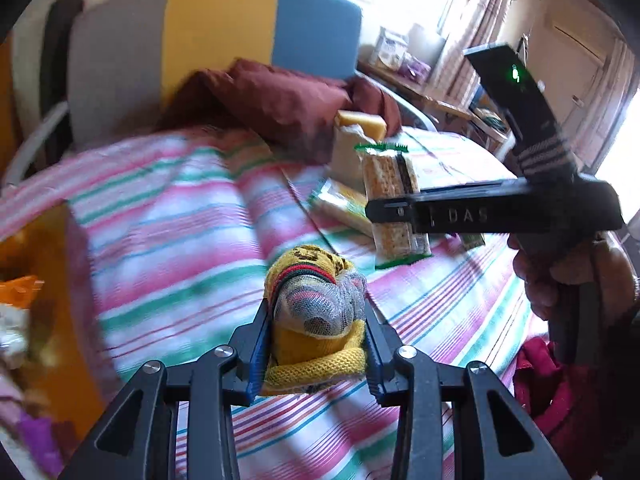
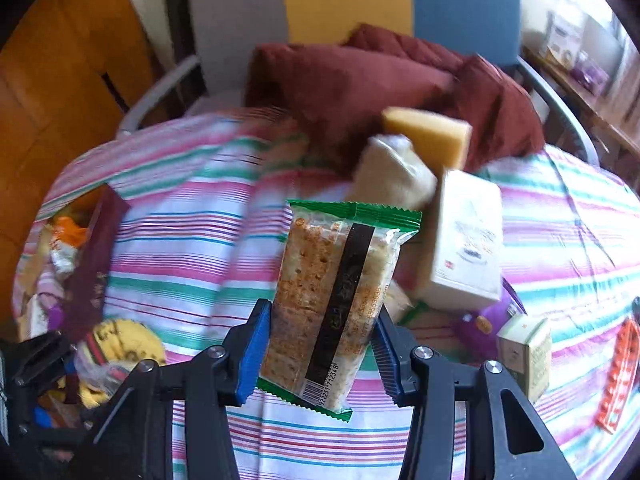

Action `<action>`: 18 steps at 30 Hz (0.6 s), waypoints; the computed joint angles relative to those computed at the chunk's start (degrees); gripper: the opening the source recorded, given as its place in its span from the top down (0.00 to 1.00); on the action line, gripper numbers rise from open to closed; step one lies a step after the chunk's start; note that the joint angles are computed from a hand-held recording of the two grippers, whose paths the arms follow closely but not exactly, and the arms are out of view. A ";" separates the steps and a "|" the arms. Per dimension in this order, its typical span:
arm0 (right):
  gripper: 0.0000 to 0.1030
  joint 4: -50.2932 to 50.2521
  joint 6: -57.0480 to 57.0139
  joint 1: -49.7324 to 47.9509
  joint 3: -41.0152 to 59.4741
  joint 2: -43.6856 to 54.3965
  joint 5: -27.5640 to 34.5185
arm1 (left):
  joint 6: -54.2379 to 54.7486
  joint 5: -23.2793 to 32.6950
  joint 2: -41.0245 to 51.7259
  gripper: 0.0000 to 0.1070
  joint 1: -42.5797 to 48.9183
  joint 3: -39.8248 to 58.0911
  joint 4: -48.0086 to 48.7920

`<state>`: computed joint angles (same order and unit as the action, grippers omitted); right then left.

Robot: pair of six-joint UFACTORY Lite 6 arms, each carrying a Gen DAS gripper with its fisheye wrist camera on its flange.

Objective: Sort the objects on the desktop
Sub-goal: 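Carry the knit toy and cracker pack into the gold tray and open both tools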

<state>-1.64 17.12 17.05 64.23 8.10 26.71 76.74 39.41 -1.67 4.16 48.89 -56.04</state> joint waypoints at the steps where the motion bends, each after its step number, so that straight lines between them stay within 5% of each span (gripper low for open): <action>1: 0.52 0.98 -0.93 0.77 0.05 -0.18 -0.42 | -0.18 0.22 -1.57 0.63 1.53 -0.36 0.56; 8: 0.52 7.19 -4.44 7.12 2.80 0.58 -0.71 | 1.44 3.34 -5.61 0.63 15.72 1.50 2.62; 18: 0.52 2.55 5.52 20.73 18.16 9.85 2.47 | 9.25 3.22 -0.29 0.62 31.60 7.00 -0.98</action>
